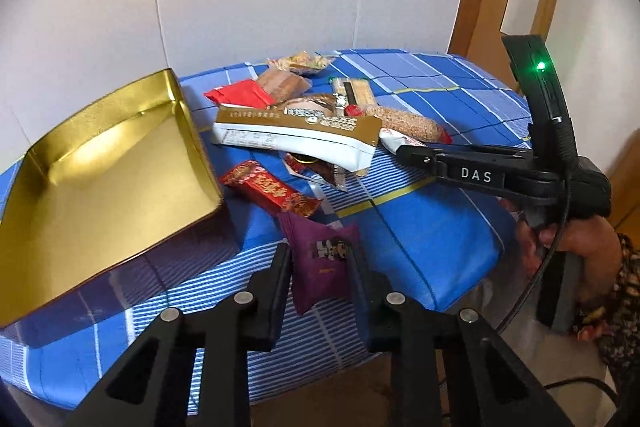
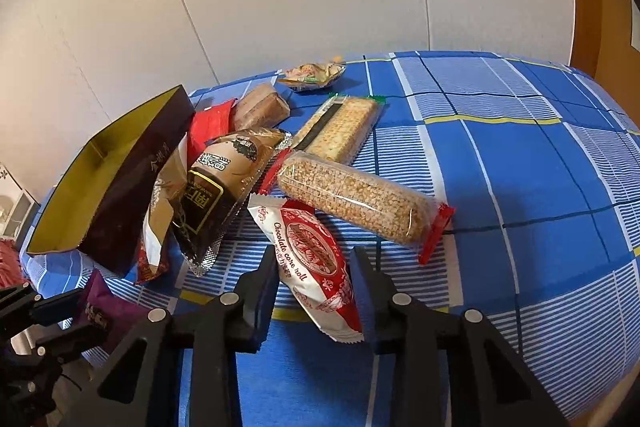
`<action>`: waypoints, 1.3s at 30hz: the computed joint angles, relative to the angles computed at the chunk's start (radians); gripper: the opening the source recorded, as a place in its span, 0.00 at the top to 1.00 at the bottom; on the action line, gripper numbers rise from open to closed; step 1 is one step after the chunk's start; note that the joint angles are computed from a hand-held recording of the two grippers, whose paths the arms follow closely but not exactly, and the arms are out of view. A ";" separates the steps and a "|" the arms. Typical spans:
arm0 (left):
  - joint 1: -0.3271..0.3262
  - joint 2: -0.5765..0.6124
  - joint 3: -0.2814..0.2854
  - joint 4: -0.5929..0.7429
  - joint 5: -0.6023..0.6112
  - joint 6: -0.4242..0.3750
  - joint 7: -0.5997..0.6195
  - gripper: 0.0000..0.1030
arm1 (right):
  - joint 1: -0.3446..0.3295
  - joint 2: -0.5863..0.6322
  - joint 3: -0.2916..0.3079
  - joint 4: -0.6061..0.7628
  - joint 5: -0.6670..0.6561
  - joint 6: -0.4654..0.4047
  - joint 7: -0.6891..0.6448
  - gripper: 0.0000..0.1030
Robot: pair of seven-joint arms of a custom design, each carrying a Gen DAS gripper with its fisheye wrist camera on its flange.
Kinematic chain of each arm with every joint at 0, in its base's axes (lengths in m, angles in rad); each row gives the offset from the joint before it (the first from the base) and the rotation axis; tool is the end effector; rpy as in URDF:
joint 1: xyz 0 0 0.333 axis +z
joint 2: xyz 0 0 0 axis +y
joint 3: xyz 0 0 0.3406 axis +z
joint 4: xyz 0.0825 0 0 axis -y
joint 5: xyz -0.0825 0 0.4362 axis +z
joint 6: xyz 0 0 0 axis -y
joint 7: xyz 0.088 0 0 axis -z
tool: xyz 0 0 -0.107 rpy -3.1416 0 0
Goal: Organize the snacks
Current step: 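Grasp the purple square packet with the left gripper while the right gripper grasps the red-and-white pastry, then carry the purple packet into the gold tray and open the left gripper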
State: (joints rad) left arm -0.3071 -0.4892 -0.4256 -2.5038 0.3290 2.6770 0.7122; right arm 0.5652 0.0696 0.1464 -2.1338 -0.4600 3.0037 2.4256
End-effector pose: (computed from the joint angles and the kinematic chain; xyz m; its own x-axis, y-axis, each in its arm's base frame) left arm 0.3457 -0.3410 0.5045 -0.1629 -0.9850 0.0567 -0.7441 0.0849 -0.6627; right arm 0.4647 0.4412 0.4590 0.3662 -0.8954 -0.2533 -0.7231 -0.1025 -0.6831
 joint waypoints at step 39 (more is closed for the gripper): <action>0.205 -0.419 0.070 -0.241 -0.064 -0.110 -0.128 0.74 | -0.065 -0.062 -0.029 -0.042 -0.540 0.200 0.659 0.86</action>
